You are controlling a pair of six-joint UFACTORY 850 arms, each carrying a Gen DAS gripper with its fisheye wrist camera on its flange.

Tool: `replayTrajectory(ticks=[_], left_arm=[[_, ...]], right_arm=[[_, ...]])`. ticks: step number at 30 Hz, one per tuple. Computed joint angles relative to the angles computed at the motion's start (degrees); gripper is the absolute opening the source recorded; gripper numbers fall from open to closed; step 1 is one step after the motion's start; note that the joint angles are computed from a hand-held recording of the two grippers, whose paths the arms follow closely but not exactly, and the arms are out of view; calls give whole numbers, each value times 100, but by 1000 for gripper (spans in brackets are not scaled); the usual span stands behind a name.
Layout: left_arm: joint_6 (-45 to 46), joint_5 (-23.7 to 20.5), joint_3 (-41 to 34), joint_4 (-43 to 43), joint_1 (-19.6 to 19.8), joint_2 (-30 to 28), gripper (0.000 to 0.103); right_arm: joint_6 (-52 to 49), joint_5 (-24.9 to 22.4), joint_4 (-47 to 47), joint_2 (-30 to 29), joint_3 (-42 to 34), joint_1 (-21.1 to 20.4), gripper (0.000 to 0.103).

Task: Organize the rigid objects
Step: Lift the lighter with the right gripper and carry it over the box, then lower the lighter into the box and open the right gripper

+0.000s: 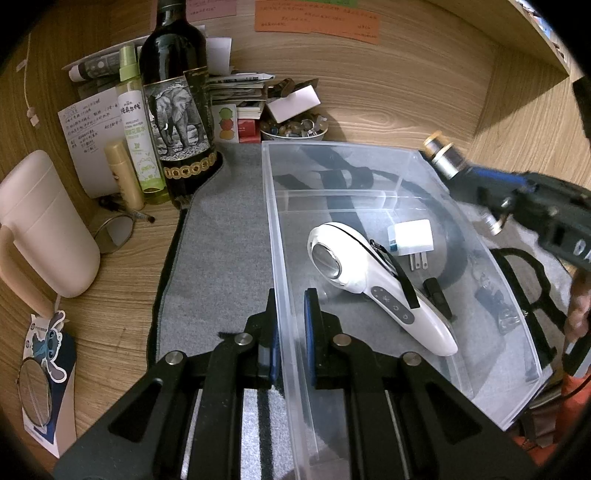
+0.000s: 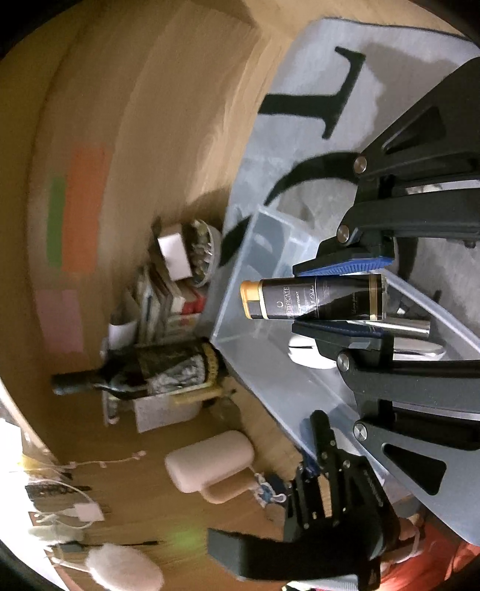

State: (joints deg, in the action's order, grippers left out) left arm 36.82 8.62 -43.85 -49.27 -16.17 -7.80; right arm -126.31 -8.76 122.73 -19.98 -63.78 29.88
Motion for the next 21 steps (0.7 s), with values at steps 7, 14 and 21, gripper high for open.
replayTrajectory(ticks=[7, 14, 21], left_arm=[[3, 4, 0, -5, -3, 0, 9], [12, 11, 1, -19, -7, -1, 9], [23, 16, -1, -30, -7, -4, 9]], right_arm=[[2343, 115, -2445, -322, -257, 66, 21], [4163, 168, -4332, -498, -410, 131, 21], [5634, 425, -6033, -551, -467, 256, 21]])
